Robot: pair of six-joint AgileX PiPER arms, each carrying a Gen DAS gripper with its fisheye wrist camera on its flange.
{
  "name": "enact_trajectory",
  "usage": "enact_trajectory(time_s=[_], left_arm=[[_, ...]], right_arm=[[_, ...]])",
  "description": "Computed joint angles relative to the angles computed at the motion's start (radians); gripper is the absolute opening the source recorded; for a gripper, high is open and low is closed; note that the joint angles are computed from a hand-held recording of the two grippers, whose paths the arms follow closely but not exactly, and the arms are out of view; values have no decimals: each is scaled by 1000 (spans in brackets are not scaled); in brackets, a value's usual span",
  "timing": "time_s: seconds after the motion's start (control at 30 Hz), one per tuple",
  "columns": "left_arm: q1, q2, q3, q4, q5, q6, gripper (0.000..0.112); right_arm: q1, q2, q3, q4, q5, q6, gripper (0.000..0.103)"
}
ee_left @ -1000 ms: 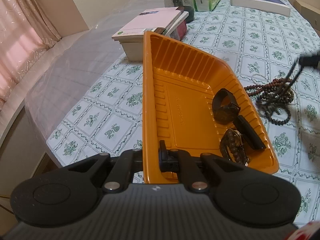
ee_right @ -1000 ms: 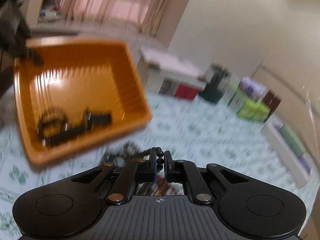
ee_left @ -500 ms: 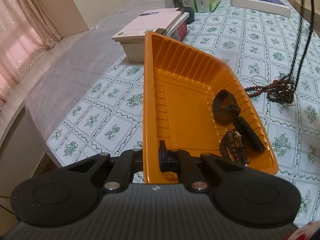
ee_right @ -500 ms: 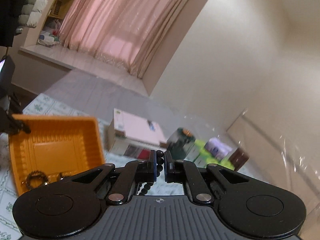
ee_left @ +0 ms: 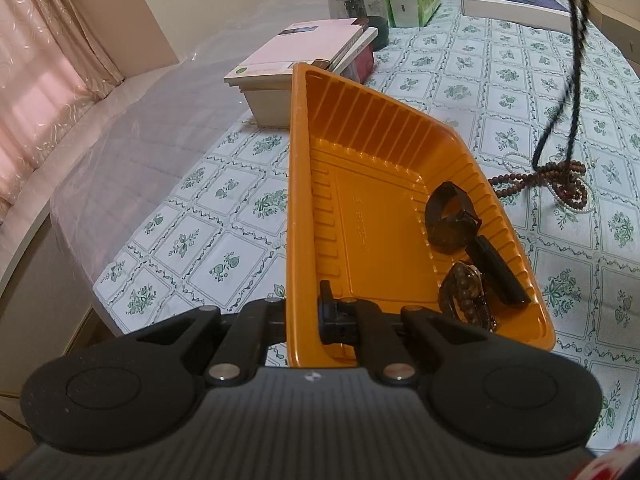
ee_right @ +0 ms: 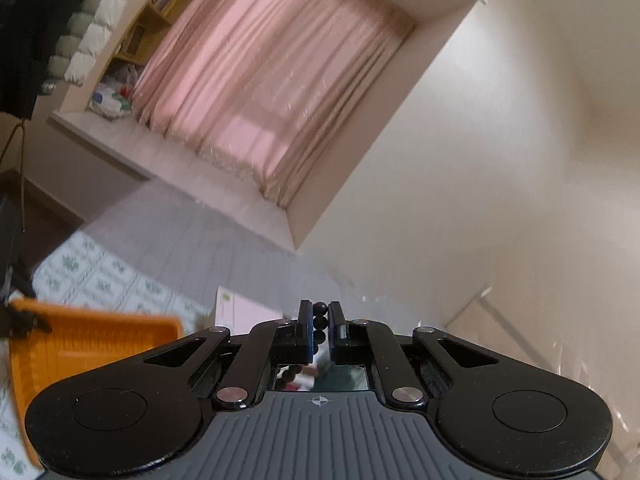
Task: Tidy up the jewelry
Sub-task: 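Grasp the dark green bead necklace with the right gripper and drop it into the tray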
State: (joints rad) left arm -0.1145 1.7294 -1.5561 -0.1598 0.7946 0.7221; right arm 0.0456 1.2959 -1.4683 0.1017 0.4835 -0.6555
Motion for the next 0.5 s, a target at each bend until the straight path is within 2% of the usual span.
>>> enact_trajectory(time_s=[0.27, 0.37, 0.5], left_arm=[[0, -3, 6, -4, -6, 3, 5], [1, -2, 7, -8, -8, 6, 6], [4, -3, 9, -15, -11, 14, 6]], right_arm=[[74, 135, -239, -68, 6, 57, 7], [98, 180, -290, -103, -9, 95, 7], [116, 235, -348, -106, 22, 100, 7]])
